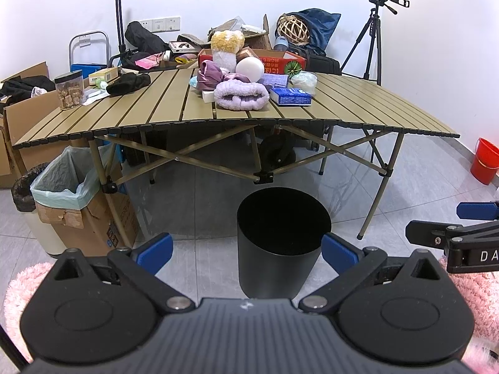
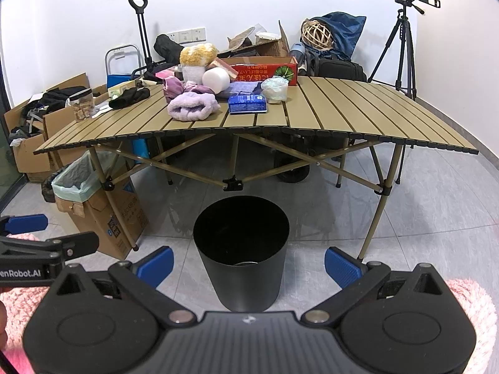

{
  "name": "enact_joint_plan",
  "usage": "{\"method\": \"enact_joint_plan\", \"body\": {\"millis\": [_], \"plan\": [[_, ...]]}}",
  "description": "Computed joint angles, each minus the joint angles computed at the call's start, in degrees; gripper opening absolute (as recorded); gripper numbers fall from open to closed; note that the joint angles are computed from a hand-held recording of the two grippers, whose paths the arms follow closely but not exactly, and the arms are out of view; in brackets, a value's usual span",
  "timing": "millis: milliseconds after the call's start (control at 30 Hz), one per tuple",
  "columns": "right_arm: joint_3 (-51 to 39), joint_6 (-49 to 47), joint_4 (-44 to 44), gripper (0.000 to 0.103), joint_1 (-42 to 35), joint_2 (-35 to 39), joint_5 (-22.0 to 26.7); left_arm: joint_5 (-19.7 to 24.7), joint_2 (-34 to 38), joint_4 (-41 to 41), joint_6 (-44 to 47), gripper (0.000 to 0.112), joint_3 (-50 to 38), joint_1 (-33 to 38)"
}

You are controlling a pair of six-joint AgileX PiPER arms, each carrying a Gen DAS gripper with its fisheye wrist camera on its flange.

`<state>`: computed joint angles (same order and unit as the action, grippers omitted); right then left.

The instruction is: Collect trash

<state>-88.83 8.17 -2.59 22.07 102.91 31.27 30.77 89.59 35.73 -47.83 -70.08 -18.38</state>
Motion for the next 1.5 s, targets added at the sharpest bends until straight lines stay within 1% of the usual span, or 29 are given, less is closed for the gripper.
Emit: {"method": "enact_joint_plan", "body": {"millis": [367,1333,1367,1500], "plan": [[-0.48,0.9,-0.74,0.103,0.46,-0.05,0.46,-0.25,0.36,0.39,-0.44,0.103,-0.09,-0.02],[0.25,0.54,-0.44,0.103,0.26,-0.15,-0.36,-0.27,0.25,1.0,-1.15,0.103,-0.09,-0.33],[-1.01,0.72,-0.6,0.103,0.43,0.3,0.42,-0.27,0.31,1.21,-1.25,0.103,-0.1,-0.37],[-2.08,1.97,-1.9,0.103,1.48,0.47,1.03,-0.31,0.49,1.2,-1.23,0.103,-0.25,-0.27]]}}
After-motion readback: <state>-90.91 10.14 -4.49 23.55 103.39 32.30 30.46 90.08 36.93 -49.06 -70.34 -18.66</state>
